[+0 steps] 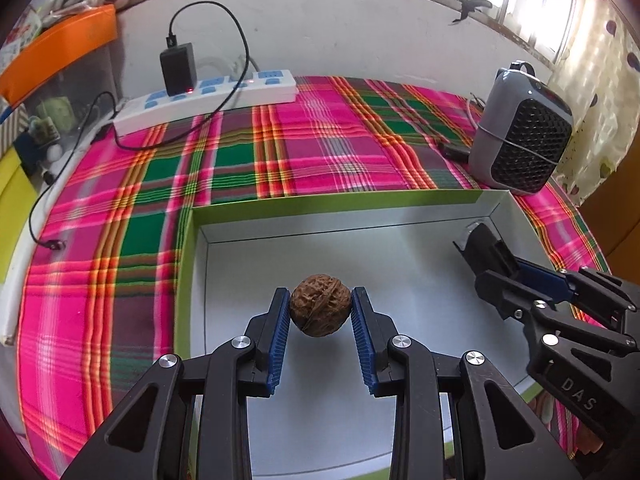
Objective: Organize objects
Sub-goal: 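Carry both into the white tray and open both grippers to release them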
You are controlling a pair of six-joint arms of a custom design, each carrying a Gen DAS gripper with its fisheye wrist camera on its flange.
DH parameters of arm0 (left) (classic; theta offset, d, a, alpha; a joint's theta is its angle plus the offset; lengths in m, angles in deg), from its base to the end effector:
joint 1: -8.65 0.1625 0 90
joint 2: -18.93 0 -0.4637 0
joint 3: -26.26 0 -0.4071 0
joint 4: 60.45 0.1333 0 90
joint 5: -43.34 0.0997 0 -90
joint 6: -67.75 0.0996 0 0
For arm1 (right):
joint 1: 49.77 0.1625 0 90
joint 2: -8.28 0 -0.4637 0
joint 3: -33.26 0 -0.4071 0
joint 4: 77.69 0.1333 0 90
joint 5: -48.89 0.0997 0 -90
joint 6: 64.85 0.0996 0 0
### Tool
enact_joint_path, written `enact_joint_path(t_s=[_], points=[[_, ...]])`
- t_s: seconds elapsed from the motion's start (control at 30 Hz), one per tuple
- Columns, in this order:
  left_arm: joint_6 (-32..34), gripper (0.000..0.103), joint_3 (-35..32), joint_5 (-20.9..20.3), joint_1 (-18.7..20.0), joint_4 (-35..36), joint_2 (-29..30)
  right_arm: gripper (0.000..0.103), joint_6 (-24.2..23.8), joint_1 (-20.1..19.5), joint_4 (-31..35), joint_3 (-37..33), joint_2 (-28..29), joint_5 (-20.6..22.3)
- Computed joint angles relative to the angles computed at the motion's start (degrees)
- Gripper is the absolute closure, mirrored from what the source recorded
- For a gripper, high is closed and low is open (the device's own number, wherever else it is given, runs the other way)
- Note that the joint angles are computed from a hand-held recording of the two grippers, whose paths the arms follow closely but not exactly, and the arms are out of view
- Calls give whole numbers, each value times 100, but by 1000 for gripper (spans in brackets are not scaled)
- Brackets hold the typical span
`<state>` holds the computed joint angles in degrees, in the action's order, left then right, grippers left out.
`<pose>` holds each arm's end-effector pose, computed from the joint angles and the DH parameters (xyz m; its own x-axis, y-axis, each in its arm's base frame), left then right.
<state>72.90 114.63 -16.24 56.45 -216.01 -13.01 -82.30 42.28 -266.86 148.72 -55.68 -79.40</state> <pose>-0.3547 -0.6647 -0.0004 -0.6305 0.5833 -0.5121 0.7227 0.6818 -0.1132 0.0924 -0.5790 0.2816 -0.7567 0.2081 0.6198 -0.2631 0.7709 -0.5801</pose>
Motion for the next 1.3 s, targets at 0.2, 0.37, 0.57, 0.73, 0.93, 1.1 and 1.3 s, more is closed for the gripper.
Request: enact_joint_path(t_s=[0.2, 0.37, 0.57, 0.73, 0.93, 1.1, 1.3], points=[[80, 74, -55, 68, 1, -10, 80, 74, -51, -42, 50, -106, 109, -107], [92, 74, -69, 67, 1, -21, 96, 74, -101, -41, 9, -153, 155, -156], [154, 74, -90, 146, -12, -16, 124, 74, -188, -25, -100, -178, 218, -299], [157, 74, -102, 149, -6, -8, 129, 74, -209, -29, -107, -182, 220, -324], [159, 74, -122, 130, 2, -3, 137, 74, -214, -24, -112, -186, 229, -347], [173, 74, -120, 132, 3, -5, 137, 74, -199, -26, -147, -170, 228, -343], [158, 74, -133, 115, 16, 7, 139, 74, -178, -24, -185, -170, 250, -342]])
